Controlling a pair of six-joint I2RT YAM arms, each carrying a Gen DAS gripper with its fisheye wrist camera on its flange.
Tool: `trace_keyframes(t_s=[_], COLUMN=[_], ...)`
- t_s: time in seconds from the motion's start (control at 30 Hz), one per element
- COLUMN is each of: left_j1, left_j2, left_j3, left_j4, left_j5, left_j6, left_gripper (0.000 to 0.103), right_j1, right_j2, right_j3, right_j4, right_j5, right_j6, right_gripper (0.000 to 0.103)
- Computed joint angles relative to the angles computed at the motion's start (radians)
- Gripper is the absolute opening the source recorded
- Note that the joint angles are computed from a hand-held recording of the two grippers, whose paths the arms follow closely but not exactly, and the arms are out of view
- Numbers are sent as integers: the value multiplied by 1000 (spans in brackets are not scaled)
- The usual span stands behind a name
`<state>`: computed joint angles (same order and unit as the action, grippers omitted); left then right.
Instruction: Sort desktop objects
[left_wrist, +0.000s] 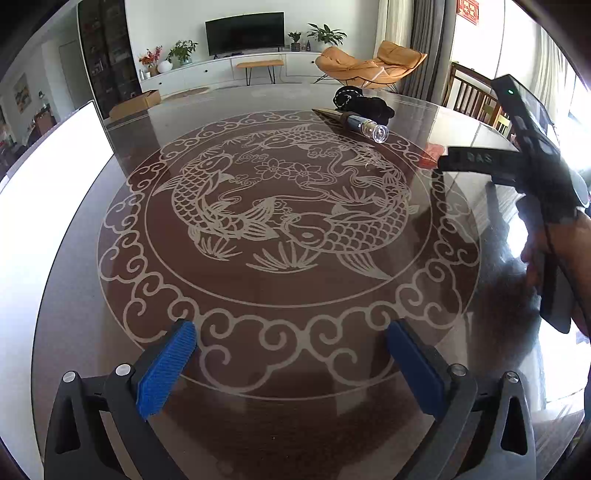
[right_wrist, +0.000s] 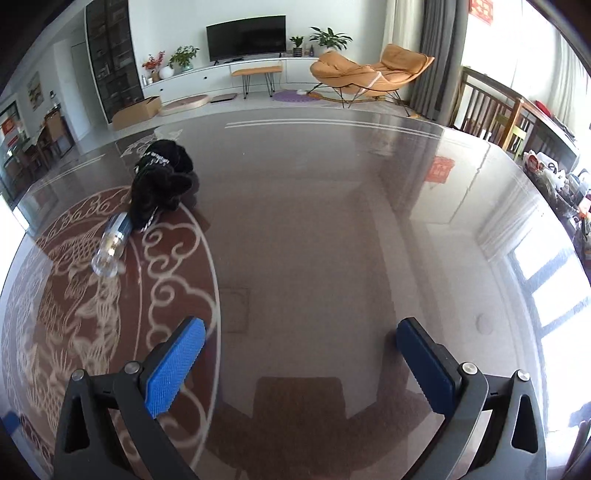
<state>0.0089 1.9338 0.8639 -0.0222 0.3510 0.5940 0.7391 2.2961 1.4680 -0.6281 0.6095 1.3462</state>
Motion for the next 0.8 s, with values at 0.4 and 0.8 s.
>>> trace_keyframes(t_s=[0.4, 0.8], left_j1=[-3, -4], left_j2=[-1, 0], left_j3=[2, 3], left_j4=[-2, -2], left_j5=[-1, -2], left_j6=[-2, -5], left_gripper=[103, 103], right_j1=[-108, -13], right_j2=[224, 208], right_j3=[432, 372], right_j4=[-103, 88], right_j5=[-55, -97], right_j6=[-204, -465], right_gripper=[103, 103])
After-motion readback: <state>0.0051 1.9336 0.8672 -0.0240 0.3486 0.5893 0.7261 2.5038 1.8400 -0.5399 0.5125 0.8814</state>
